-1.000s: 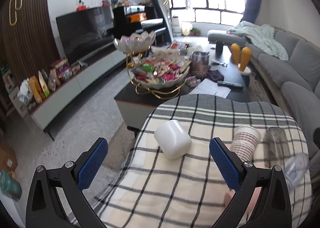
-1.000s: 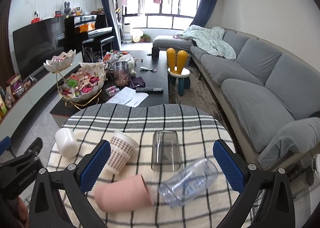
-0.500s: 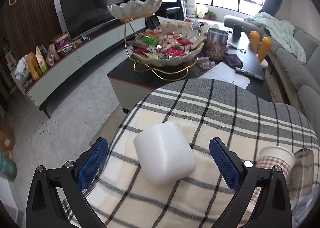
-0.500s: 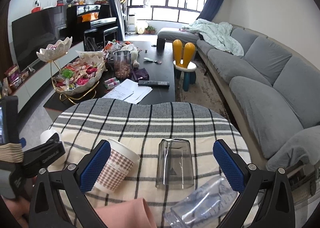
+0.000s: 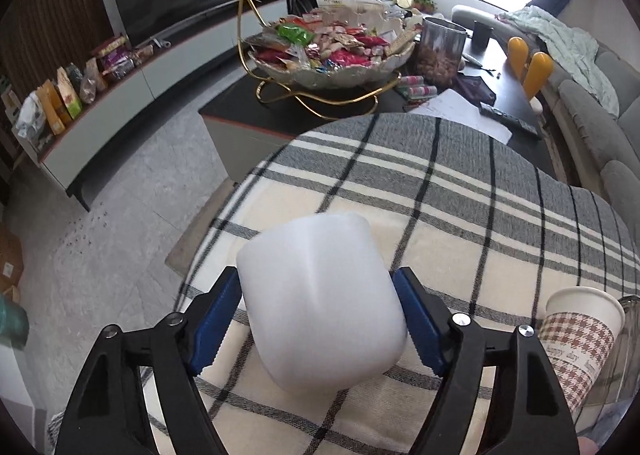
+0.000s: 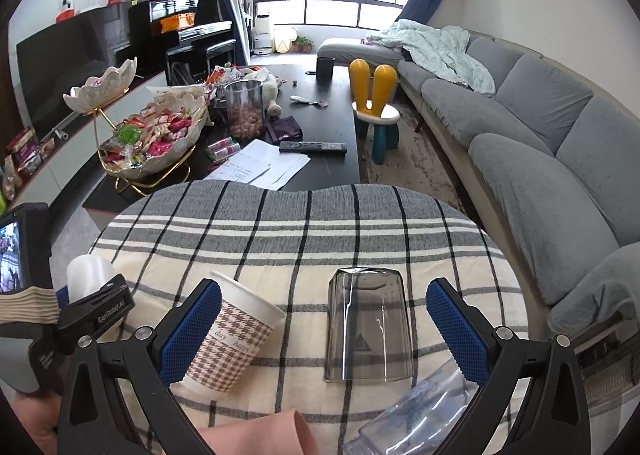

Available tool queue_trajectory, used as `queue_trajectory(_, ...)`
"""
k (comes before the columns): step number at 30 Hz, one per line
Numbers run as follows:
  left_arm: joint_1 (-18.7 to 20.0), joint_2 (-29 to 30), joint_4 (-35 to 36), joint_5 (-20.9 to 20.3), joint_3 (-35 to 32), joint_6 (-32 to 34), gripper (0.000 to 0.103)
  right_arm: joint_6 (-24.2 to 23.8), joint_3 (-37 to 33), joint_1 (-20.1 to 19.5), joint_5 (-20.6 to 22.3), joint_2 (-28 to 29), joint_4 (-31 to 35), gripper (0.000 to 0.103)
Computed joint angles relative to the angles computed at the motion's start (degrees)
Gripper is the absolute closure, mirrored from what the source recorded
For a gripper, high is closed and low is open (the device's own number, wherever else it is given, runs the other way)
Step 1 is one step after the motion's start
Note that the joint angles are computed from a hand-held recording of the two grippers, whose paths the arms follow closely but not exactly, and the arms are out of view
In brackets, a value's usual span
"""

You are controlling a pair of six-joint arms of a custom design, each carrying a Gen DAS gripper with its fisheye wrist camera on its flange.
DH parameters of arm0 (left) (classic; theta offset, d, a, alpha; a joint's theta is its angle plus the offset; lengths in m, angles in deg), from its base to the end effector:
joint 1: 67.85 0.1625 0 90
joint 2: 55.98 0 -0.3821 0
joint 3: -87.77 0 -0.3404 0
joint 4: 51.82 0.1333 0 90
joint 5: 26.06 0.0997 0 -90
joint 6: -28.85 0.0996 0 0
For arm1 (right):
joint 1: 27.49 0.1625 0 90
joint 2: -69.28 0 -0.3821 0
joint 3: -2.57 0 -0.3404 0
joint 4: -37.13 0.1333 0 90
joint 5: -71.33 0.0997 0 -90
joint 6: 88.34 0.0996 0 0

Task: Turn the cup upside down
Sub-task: 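Lift the white cup with the left tool, turning its opening toward the tool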

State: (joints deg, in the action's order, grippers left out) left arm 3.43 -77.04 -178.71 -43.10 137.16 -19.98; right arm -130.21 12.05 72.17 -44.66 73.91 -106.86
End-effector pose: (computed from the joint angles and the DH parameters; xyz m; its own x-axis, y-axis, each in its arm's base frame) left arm -0.0272 -0.7923 0.1242 -0.4517 -0.7318 -0.5103 -0.0344 0.5859 -0.8097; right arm 0.2302 -0.8179 0.0439 -0.6090 -0.4110 0.6784 -0.7188 0.6475 -0.2530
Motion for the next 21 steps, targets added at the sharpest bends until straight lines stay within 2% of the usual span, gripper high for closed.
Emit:
queue_trajectory(3, -0.1, -0.3, -0.9, -0.3, 0.6, 1.1, 0.027, 0.3, -0.4, 0.0, -0.3, 0.2, 0.5, 0.0)
queue_trajectory(9, -1.3, -3.0, -5.6, -0.9, 6.2, 3.6, 0.03, 0.6, 6.4, 0.2, -0.7, -3.2, -3.2, 0.0)
queue_trajectory(14, -3.7, -6.4, -9.8, -0.3, 13.2, 5.9, 0.032, 1.4, 17.8, 0.5, -0.8, -9.4, -8.8, 0.0)
queue_trajectory(21, -9.2, -13.2, -14.4, 0.0, 26.3, 7.0, 0.033, 2.2, 37.3, 1.3, -0.3, -20.8, -18.3, 0.0)
